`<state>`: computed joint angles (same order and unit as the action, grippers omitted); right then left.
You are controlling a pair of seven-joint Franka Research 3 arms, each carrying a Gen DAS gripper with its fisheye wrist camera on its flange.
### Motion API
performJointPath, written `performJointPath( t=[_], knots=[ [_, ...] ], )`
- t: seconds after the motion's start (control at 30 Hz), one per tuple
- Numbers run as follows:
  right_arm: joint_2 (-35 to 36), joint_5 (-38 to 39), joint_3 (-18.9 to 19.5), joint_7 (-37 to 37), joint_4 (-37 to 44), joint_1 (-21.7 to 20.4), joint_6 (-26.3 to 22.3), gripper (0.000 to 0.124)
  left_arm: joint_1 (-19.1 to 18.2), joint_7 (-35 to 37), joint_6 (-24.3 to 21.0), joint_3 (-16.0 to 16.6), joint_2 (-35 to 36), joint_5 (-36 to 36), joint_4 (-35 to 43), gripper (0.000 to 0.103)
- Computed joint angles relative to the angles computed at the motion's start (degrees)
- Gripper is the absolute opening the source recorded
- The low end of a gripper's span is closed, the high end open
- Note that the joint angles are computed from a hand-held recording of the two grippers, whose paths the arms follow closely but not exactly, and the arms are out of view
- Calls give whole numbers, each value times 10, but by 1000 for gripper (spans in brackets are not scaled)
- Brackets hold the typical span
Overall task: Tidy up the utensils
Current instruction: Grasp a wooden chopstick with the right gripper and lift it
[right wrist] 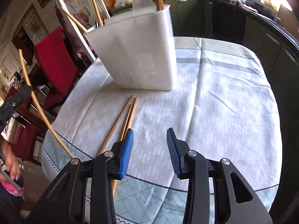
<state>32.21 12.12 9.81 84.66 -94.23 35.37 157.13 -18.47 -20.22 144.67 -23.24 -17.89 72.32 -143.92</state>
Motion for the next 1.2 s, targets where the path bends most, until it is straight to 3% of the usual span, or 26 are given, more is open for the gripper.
performJointPath(
  t=[0.13,0.27,0.8,1.07,1.2],
  knots=[
    [75,-66,-43,48,114,54,-75,28,0,-19,6,-1,-20,14,-19,6],
    [131,-100,-56,81,203,74,-131,21,5,-32,19,-1,-32,25,-31,6],
    [205,-164,-75,130,334,121,-221,14,9,-47,27,-6,-44,44,-44,6],
    [249,-164,-75,146,402,129,-234,7,8,-42,25,-5,-39,44,-41,6],
    [212,-137,-57,132,339,106,-182,7,8,-45,27,-3,-37,43,-39,6]
  ],
)
